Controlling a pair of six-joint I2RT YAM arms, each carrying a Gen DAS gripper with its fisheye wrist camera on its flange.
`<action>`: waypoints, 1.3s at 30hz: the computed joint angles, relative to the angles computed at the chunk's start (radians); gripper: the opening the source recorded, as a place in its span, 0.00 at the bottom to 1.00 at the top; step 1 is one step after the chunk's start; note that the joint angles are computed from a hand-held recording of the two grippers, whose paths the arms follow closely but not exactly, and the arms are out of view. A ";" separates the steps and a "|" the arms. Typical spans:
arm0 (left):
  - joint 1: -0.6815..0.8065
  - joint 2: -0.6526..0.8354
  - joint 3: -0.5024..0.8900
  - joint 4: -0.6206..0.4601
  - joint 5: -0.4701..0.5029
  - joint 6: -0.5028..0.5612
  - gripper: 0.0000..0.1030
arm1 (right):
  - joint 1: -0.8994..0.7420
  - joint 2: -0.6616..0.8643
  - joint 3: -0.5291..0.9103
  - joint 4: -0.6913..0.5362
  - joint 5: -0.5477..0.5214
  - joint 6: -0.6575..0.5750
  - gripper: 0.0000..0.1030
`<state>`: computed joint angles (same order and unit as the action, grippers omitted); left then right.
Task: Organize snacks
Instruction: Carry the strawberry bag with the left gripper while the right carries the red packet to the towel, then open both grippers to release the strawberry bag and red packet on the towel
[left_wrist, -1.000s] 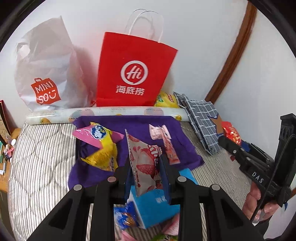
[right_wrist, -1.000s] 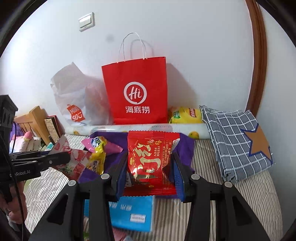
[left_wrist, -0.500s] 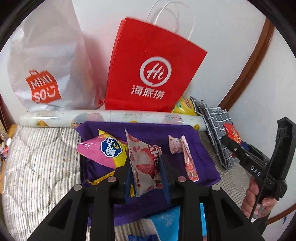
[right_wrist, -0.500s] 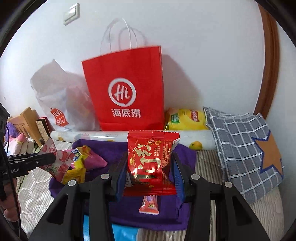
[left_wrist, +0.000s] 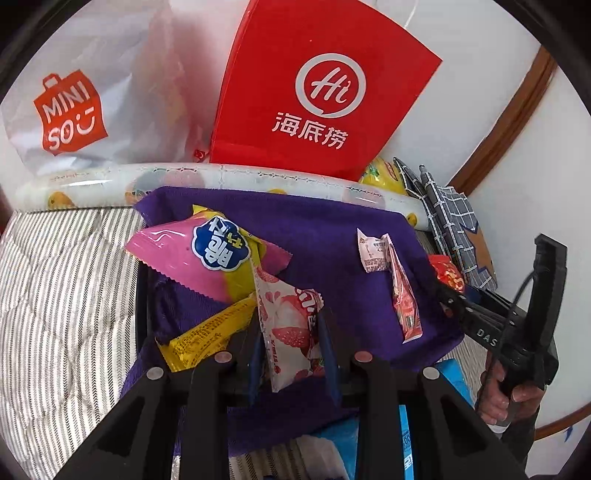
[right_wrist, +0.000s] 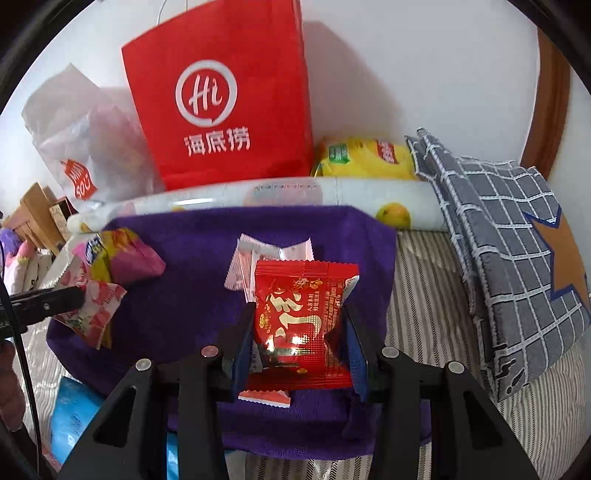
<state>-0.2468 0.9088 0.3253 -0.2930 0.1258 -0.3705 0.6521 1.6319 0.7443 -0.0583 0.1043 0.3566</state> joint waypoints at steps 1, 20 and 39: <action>-0.008 -0.004 0.000 -0.003 -0.014 0.001 0.26 | 0.001 0.010 0.001 0.005 0.001 -0.001 0.43; -0.024 0.003 -0.011 0.012 -0.003 -0.018 0.31 | 0.019 -0.002 -0.027 0.059 0.028 0.018 0.59; 0.010 -0.309 0.057 -0.237 0.048 -0.011 0.64 | 0.230 -0.378 -0.070 -0.231 0.236 0.214 0.59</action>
<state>-0.2370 0.5995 0.3827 -0.5302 0.1738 -0.3817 0.8817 1.2539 0.6740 -0.2896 0.3403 0.5709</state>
